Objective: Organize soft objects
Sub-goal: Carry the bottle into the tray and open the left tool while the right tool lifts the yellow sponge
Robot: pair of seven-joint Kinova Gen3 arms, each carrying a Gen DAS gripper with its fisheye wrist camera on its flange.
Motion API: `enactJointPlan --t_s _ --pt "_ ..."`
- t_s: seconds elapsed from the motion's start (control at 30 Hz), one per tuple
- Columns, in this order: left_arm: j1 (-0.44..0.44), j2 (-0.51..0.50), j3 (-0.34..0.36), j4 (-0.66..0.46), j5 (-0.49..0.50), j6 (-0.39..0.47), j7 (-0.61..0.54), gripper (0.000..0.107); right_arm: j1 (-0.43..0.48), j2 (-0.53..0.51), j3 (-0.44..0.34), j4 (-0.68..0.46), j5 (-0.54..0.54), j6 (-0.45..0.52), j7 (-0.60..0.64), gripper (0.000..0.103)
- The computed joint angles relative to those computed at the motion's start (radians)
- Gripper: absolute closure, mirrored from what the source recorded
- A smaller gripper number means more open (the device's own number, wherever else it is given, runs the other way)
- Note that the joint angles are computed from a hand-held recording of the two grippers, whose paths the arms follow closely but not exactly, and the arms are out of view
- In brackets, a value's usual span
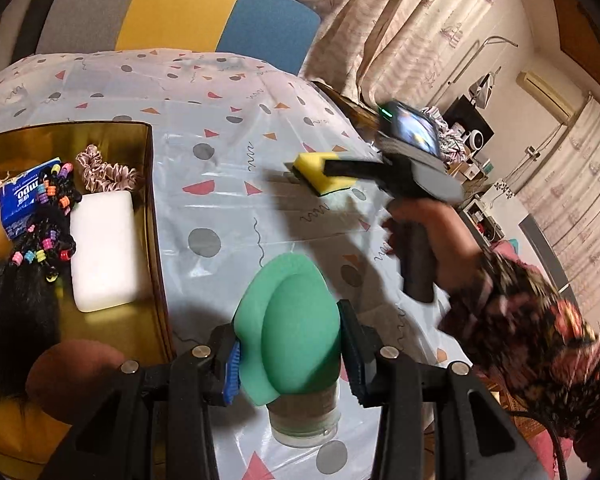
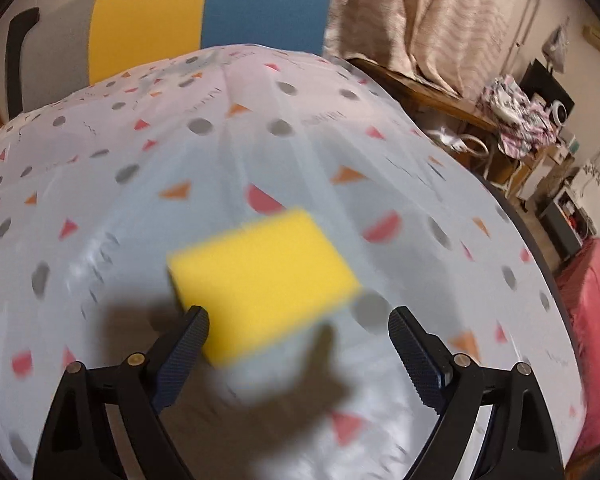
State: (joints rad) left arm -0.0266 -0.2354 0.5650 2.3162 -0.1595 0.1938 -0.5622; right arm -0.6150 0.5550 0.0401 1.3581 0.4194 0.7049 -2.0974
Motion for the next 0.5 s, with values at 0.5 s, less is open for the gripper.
enactJointPlan --t_s 0.5 --pt "-0.012 -0.104 0.014 0.005 0.022 0.062 -0.003 0.066 0.104 0.114 -0.024 -0.228 -0.395 0.059 -0.140 0.004"
